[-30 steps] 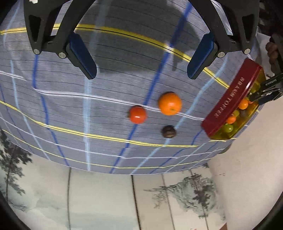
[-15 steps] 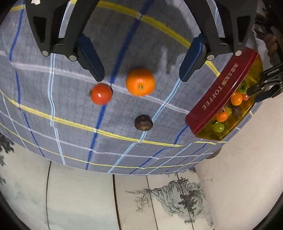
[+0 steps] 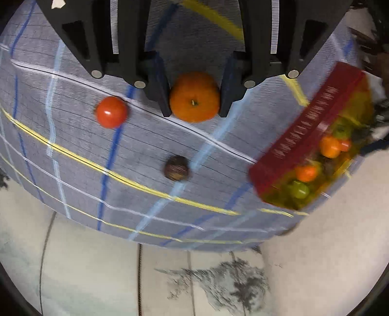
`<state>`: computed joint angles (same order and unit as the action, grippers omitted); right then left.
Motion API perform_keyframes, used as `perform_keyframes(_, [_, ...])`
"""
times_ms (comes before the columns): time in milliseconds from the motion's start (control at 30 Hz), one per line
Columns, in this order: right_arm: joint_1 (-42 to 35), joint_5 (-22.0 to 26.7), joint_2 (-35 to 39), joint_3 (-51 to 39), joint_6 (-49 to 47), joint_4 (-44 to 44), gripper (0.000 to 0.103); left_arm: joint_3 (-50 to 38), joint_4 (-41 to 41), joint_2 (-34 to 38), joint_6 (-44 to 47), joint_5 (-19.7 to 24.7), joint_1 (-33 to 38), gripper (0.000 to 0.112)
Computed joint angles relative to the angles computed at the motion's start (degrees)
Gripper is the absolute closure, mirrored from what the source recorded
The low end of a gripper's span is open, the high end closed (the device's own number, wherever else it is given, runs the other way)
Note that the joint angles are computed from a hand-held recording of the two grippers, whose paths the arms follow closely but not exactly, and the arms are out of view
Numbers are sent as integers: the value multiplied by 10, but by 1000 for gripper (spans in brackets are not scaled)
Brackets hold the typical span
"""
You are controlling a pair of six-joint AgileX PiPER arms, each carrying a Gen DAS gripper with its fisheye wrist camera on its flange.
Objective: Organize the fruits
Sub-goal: 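Reach the right gripper to a mandarin orange and grasp it, then carry the mandarin with the right gripper into the gold tin and release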
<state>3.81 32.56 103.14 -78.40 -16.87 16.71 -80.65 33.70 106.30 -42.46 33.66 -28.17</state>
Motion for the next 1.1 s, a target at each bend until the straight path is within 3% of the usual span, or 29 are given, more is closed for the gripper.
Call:
perform_keyframes(367, [81, 29, -16, -61, -40, 96, 67, 29, -6, -19, 2, -18, 15, 39])
perform_keyframes(1100, [157, 71, 112, -192, 33, 46, 66, 63, -19, -42, 13, -41, 38, 37])
